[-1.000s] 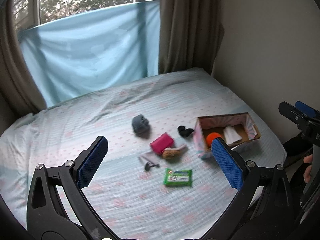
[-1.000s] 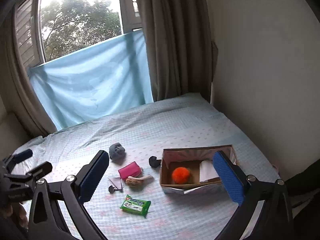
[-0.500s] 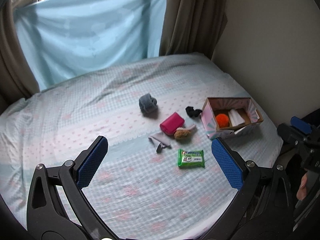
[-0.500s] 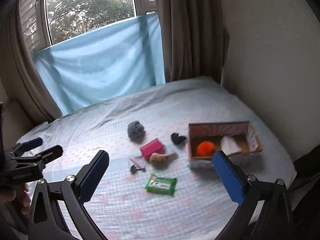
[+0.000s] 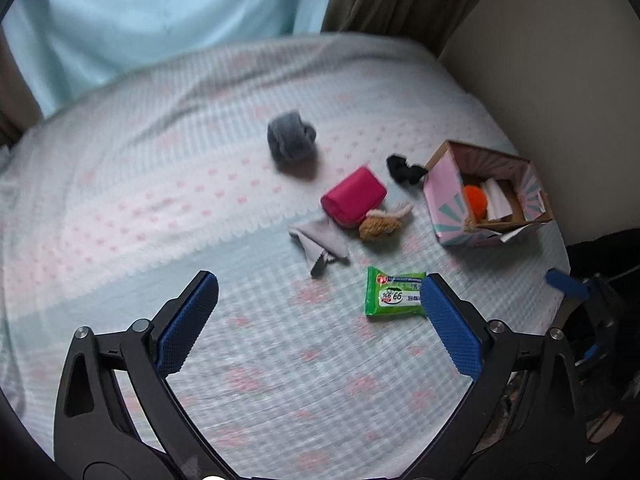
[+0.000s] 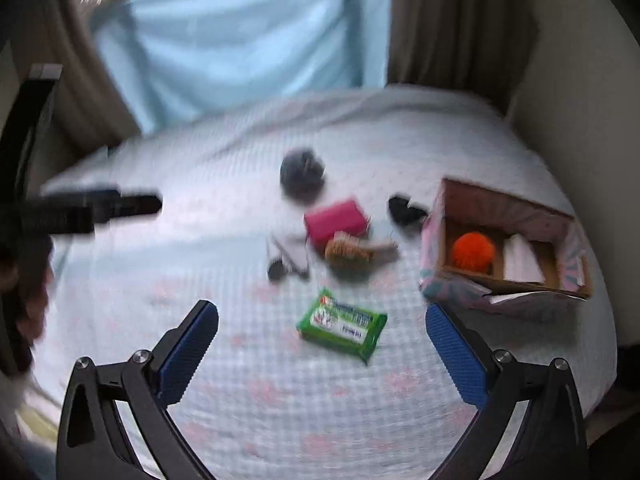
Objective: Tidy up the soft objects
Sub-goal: 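Grasp the grey cloth with the left gripper while the right gripper grasps the green wipe pack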
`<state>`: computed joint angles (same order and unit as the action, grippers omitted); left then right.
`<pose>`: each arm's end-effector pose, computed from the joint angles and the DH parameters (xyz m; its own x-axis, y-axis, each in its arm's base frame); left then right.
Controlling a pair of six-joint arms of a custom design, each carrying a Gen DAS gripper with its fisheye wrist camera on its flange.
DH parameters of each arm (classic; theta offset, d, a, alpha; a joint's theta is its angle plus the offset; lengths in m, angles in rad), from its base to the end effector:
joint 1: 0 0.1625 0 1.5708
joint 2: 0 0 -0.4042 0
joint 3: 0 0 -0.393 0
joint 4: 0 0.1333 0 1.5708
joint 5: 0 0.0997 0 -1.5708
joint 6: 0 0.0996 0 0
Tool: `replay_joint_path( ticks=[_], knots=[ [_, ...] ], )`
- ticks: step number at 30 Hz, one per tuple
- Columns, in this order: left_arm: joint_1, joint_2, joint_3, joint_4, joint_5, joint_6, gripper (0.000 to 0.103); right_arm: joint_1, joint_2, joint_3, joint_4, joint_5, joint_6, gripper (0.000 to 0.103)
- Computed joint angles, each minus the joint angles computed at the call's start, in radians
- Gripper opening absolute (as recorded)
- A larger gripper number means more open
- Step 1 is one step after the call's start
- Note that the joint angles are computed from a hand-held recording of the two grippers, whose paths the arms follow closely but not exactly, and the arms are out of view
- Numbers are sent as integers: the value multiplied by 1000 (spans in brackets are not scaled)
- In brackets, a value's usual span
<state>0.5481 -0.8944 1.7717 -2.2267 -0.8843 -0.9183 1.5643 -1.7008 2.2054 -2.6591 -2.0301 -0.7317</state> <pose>-0.3966 -0.4723 0.0784 -0.8342 0.0410 -0.5499 0.2797 0.8908 -0.3580 0.0864 -0.4246 0.3537 -0.6694 -0.3714 0.6435 -0.5938 0.7880 -0.1629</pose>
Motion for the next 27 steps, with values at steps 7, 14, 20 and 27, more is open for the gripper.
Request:
replay_joint_path(
  ticks=[7,14,20,27],
  knots=[
    [123,123,-88,-27,-64,49,98,-94,183,-50,-36,-50,-174,103],
    [233,277,-238,-3,-137,104,98,-139,362,-112,-70,-167,-493,103],
    [294,411,-389,80,-168,146,98,-157,455,-179,18,-199,-620,103],
    [333,519,-523,183,-179,151,91,-168,541,-202,-6,-272,-742,103]
  ],
)
